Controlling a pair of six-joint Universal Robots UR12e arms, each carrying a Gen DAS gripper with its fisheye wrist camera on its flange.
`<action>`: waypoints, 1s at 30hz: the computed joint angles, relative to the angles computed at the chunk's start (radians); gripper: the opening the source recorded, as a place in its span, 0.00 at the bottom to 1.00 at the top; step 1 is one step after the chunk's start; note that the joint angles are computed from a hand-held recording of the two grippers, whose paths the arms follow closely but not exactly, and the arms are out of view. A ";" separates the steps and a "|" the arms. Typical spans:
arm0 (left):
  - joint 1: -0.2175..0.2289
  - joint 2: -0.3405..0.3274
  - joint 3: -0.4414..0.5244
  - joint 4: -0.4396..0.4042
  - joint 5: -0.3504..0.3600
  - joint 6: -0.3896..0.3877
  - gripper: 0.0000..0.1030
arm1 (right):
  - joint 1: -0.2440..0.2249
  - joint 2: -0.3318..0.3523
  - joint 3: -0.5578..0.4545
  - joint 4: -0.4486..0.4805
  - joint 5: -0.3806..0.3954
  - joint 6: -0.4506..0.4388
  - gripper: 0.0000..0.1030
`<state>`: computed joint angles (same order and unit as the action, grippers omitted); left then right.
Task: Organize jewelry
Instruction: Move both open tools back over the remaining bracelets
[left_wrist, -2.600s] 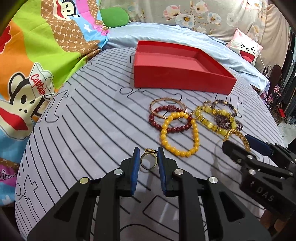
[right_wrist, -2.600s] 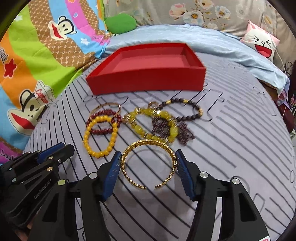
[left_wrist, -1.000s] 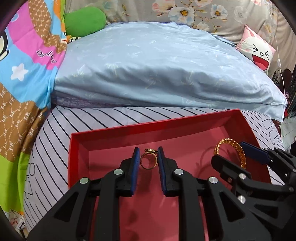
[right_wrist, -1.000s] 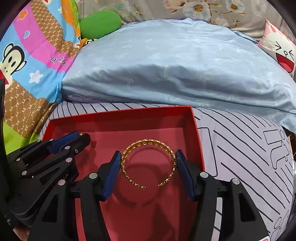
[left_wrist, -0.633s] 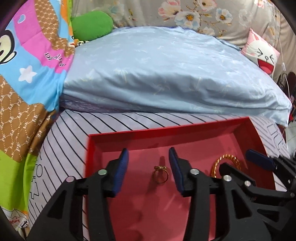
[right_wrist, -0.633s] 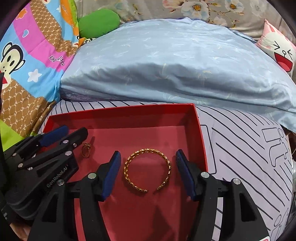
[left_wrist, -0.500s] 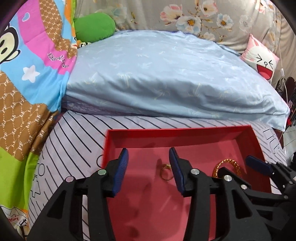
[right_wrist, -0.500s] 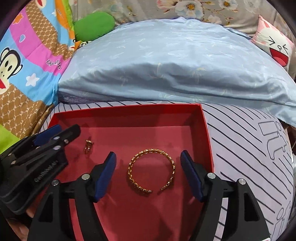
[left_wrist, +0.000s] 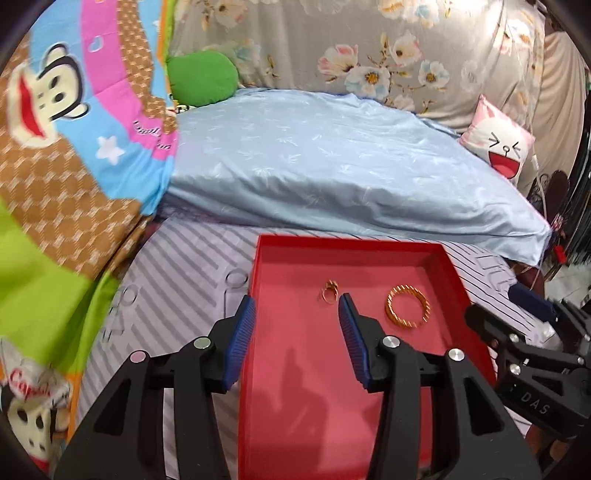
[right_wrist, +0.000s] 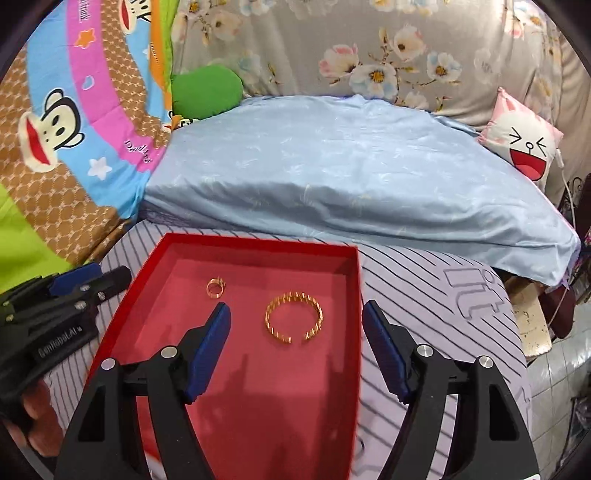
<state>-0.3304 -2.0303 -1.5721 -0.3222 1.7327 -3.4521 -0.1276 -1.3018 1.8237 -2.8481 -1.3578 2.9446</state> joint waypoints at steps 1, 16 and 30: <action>-0.004 0.019 -0.027 0.012 0.000 -0.003 0.43 | -0.006 -0.017 0.022 0.001 0.008 -0.006 0.68; -0.072 0.176 -0.310 0.036 0.010 -0.045 0.44 | -0.070 -0.232 0.307 0.030 0.016 -0.068 0.68; -0.106 0.163 -0.360 0.051 -0.003 -0.059 0.38 | -0.074 -0.279 0.386 0.051 0.010 -0.084 0.68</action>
